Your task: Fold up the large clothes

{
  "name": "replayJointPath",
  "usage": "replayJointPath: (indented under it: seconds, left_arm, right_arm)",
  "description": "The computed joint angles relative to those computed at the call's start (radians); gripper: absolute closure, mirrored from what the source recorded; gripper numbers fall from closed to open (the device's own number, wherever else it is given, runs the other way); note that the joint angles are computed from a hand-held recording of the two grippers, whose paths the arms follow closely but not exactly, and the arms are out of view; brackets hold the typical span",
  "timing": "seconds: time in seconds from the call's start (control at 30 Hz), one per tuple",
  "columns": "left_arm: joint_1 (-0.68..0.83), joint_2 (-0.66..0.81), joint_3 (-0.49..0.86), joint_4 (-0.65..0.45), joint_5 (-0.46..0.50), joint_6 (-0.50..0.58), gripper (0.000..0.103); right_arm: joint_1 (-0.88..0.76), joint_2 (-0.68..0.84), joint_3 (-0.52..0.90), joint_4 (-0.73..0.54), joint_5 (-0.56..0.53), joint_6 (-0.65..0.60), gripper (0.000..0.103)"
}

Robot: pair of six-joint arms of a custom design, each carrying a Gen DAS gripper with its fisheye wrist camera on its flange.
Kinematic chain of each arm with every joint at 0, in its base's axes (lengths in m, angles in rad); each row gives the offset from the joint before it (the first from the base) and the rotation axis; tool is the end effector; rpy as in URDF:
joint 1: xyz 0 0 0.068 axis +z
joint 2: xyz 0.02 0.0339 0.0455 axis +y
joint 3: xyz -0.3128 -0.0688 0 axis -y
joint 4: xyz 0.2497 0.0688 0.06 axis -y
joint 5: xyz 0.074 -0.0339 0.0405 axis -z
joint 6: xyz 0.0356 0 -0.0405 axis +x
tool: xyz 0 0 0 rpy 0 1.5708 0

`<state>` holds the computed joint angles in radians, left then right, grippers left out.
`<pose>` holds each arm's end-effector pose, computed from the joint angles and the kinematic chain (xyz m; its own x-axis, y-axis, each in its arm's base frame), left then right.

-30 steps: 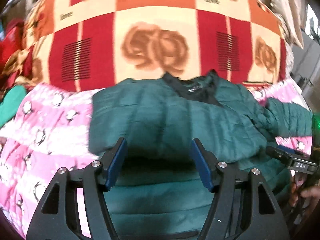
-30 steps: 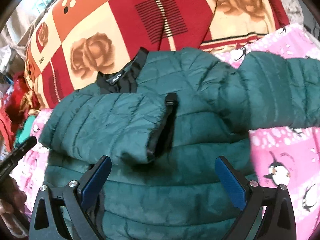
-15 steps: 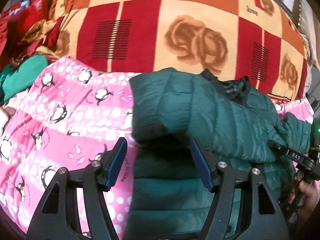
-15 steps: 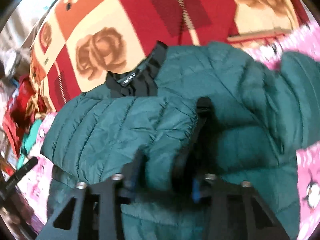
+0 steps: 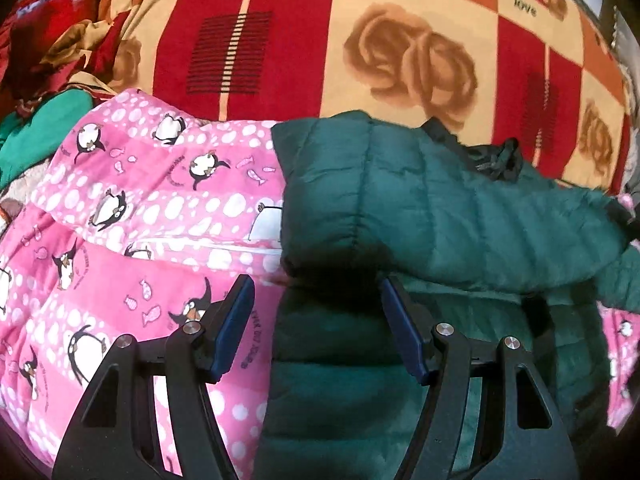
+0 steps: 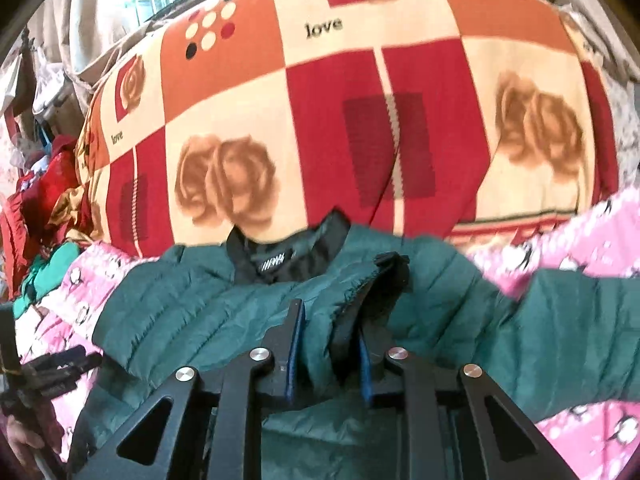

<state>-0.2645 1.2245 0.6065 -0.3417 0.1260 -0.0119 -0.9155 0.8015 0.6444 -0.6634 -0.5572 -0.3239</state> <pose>0.2062 -0.0605 0.2224 -0.7944 0.2029 -0.5725 0.3195 0.9412 -0.1097 0.0938 -0.0912 0.2822 -0.5668 0.2942 -0.7695 0.2878 0.9459 0.1497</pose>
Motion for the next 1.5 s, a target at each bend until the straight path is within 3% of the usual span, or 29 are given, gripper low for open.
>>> replayJointPath:
  seconds: [0.07,0.23,0.53,0.63,0.73,0.8,0.83,0.87,1.0,1.13,1.3,1.4,1.5]
  left_arm:
    - [-0.025,0.047,0.004,0.032,-0.063,-0.024,0.037]
    - [-0.004,0.118,0.020,0.063,-0.078,-0.055,0.037]
    - [0.003,0.200,0.014,0.119,-0.090,-0.073,0.035]
    - [0.017,0.208,0.011,0.129,-0.068,-0.072,0.035]
    - [0.028,0.185,0.009,0.115,-0.062,-0.057,0.035]
    - [0.029,0.137,0.006,0.092,-0.073,-0.037,0.035]
    - [0.034,0.106,0.005,0.073,-0.074,-0.024,0.035]
    - [0.039,0.083,0.006,0.059,-0.070,-0.015,0.035]
    - [0.072,-0.001,0.025,-0.008,-0.047,0.004,0.035]
    - [0.081,-0.006,0.066,-0.023,-0.024,-0.027,0.035]
    - [-0.017,0.139,0.132,0.052,-0.059,-0.133,0.035]
    - [-0.069,0.248,0.171,0.104,-0.093,-0.176,0.035]
    - [-0.089,0.349,0.201,0.129,-0.102,-0.191,0.034]
  right_arm:
    - [-0.011,-0.004,0.020,0.007,0.011,-0.011,0.084]
    - [-0.002,0.021,0.026,0.097,0.099,-0.021,0.086]
    - [0.165,0.291,-0.157,0.475,0.436,0.007,0.087]
    - [0.160,0.377,-0.200,0.536,0.441,0.003,0.087]
    - [0.088,0.389,-0.176,0.476,0.344,-0.012,0.086]
    - [0.030,0.395,-0.127,0.388,0.273,-0.021,0.068]
    - [0.002,0.385,-0.106,0.346,0.247,-0.023,0.046]
    - [-0.019,0.370,-0.095,0.322,0.222,-0.024,0.032]
    - [-0.042,0.269,-0.045,0.182,0.094,-0.019,0.030]
    - [0.220,0.199,-0.043,0.137,0.091,0.069,0.030]
    - [0.661,0.293,-0.089,0.347,0.297,0.288,0.030]
    - [0.751,0.398,-0.105,0.465,0.394,0.355,0.030]
    - [0.745,0.483,-0.129,0.557,0.414,0.371,0.029]
